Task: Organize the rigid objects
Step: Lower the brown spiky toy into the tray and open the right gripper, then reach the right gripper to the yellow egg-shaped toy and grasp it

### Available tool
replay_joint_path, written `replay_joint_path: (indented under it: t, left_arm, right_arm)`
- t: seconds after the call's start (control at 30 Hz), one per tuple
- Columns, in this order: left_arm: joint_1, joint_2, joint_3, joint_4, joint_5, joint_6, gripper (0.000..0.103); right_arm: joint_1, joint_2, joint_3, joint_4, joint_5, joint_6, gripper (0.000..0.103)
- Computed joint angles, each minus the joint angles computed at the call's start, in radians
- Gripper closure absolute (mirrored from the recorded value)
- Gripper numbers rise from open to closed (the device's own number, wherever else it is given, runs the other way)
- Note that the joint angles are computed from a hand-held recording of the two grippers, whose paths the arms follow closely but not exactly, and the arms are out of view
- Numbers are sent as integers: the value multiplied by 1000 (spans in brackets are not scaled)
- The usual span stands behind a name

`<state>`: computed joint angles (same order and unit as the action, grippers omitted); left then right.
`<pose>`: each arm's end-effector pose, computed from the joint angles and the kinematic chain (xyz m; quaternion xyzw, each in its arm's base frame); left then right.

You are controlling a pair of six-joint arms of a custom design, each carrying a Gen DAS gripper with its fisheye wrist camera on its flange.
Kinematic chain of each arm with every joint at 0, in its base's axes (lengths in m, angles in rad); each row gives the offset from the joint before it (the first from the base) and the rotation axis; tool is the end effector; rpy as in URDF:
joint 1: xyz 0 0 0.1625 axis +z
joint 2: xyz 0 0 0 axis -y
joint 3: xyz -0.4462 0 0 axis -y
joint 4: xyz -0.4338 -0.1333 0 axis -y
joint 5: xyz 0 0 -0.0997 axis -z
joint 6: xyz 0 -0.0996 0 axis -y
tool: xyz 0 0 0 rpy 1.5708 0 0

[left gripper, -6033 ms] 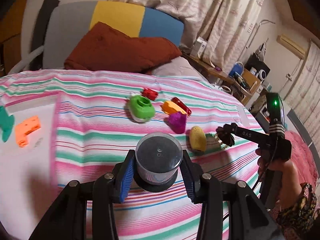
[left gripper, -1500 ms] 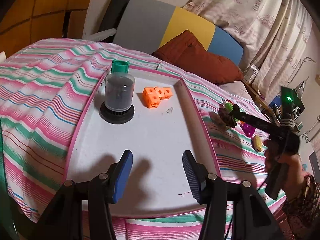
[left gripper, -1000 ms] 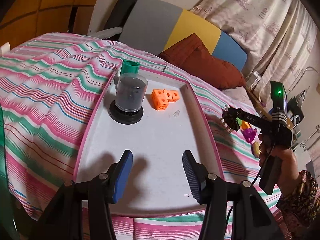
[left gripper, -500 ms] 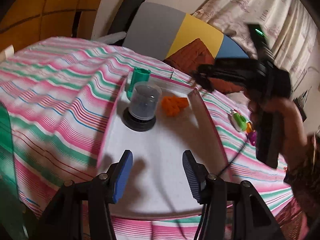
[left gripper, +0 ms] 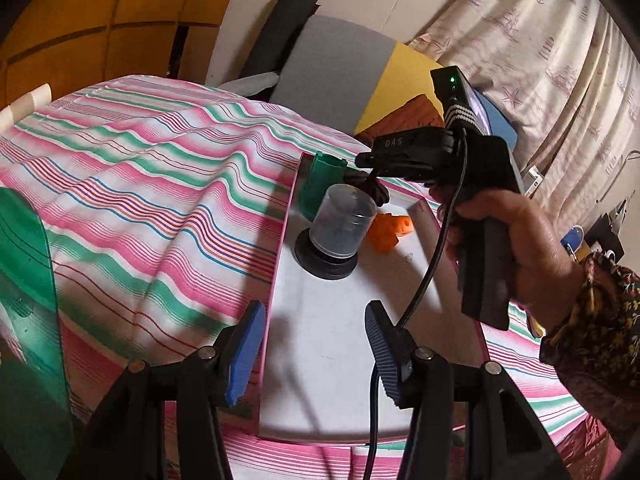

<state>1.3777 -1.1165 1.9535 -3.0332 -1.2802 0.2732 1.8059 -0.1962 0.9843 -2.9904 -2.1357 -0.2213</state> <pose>0.0393 -0.6425 0.2223 0.1742 0.9263 -0.2986 0.1498 0.2813 -0.8310 -0.0671 0.1222 -0.9088 0.3000 0.2629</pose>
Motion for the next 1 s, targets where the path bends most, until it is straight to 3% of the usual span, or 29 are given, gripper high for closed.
replay_joint_path:
  t: [0.1, 0.17, 0.23, 0.3, 0.47, 0.6, 0.83, 1.0]
  left_arm:
    - [-3, 0, 4, -6, 1, 5, 51]
    - [-5, -4, 10, -8, 3, 8, 51]
    - [-7, -5, 13, -16, 2, 8, 51]
    - [-7, -8, 15, -18, 1, 2, 51]
    - [-10, -16, 25, -19, -13, -14, 51]
    - [-16, -26, 34, 13, -32, -30, 51]
    - [-57, -41, 88, -14, -13, 35, 51]
    - [-74, -48, 115, -21, 1, 51, 51]
  right_arm:
    - [11, 14, -9, -10, -50, -37, 63]
    - [17, 0, 24, -46, -53, -63, 62]
    - [22, -17, 61, -89, -61, -78, 49]
    - [27, -41, 109, -140, -71, -94, 44]
    - [38, -105, 231, -228, -89, -117, 42]
    - [45, -158, 334, -281, -109, -95, 33]
    - [43, -237, 505, -380, -151, -88, 33]
    - [20, -300, 619, -389, -183, -47, 33]
